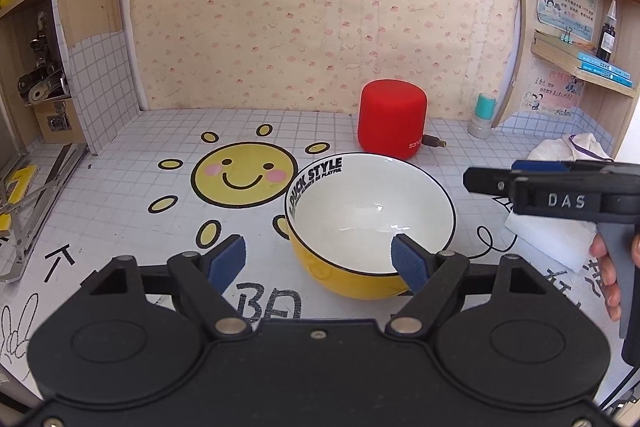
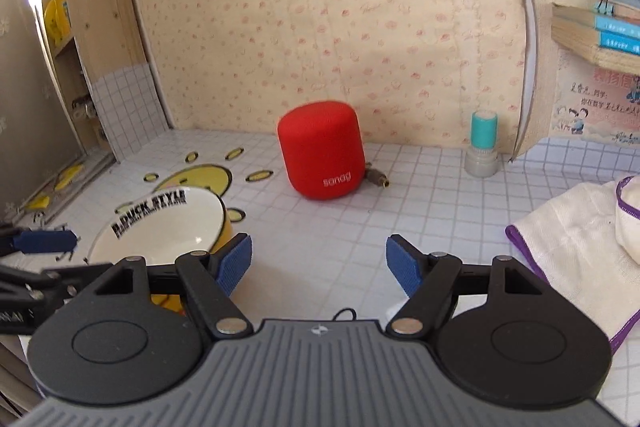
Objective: Clean bowl
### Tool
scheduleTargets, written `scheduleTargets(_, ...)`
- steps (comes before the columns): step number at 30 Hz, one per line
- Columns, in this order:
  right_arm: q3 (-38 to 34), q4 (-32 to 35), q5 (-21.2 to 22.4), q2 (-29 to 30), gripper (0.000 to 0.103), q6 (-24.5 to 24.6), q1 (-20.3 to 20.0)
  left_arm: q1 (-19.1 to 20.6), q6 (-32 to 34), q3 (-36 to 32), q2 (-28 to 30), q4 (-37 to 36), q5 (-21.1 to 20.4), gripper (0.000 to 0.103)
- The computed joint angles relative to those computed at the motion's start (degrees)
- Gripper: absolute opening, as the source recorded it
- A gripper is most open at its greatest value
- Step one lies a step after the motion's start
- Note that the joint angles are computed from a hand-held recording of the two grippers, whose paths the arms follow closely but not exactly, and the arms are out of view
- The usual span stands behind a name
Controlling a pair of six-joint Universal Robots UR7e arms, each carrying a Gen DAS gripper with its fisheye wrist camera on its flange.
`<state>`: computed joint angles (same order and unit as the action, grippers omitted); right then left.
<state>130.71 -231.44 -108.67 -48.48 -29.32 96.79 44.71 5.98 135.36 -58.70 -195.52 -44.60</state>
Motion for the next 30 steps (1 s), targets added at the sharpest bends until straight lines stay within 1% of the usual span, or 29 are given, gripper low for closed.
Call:
scheduleTargets(5,1.2,-3.5,2.9,0.0,0.076,-3.3,2.9,-1.2,1.4,1.0,0.2,-1.6,0.9,0.081)
scheduleTargets(8,1.7,-4.7,4.1,0.1,0.076,-2.9,3.6,-1.5,1.3,1.5,-0.6,-0.8,0.4,0.081)
scheduleTargets(11,1.8,-5.7,3.4,0.5,0.076,0.2,4.1,-2.0,1.7,2.3,-0.6,-1.3,0.9,0.081)
scheduleTargets(12,2.0,-6.0,3.2,0.5,0.078,1.7,4.1,-2.2,1.8,2.5,-0.5,-1.5,1.2,0.081)
scheduleTargets(13,2.1,-6.4,2.5,0.7,0.083,3.4,4.3,-2.3,1.8,2.6,-0.5,-1.6,1.4,0.081)
scheduleTargets(15,2.5,-9.3,1.1,1.7,0.088,5.6,4.5,-2.5,1.7,3.0,-0.7,-1.2,1.7,0.081)
scheduleTargets(16,2.9,-11.8,1.5,2.5,0.088,6.6,4.3,-2.6,1.5,3.2,-0.9,-1.1,1.8,0.081)
scheduleTargets(18,3.7,-14.0,1.8,3.1,0.088,8.7,3.9,-2.7,0.6,3.8,-1.4,-0.9,1.9,0.081)
scheduleTargets(20,4.2,-10.2,-0.8,2.0,0.088,11.5,4.5,-2.6,-0.7,4.3,-2.0,-0.4,1.8,0.082)
scheduleTargets(21,4.1,-8.6,-2.5,1.8,0.088,11.8,5.0,-2.6,-1.6,4.5,-2.3,0.1,1.9,0.082)
scheduleTargets(23,3.3,-6.5,-8.3,2.7,0.088,11.6,6.8,-2.9,-3.9,4.8,-2.6,2.4,3.6,0.083)
scheduleTargets(26,1.8,-8.9,-14.2,5.6,0.088,9.3,9.1,-3.7,-5.5,5.3,-2.6,4.6,6.6,0.085)
scheduleTargets(28,0.9,-9.6,-17.1,7.0,0.088,7.7,10.5,-4.6,-6.7,5.7,-2.4,5.7,9.1,0.092)
scheduleTargets(29,0.3,-9.5,-18.8,7.6,0.088,6.9,11.3,-4.8,-7.0,5.9,-2.5,6.2,9.7,0.095)
scheduleTargets(30,-0.2,-9.4,-19.8,8.1,0.088,6.2,11.8,-5.3,-7.3,6.1,-2.3,6.1,10.7,0.101)
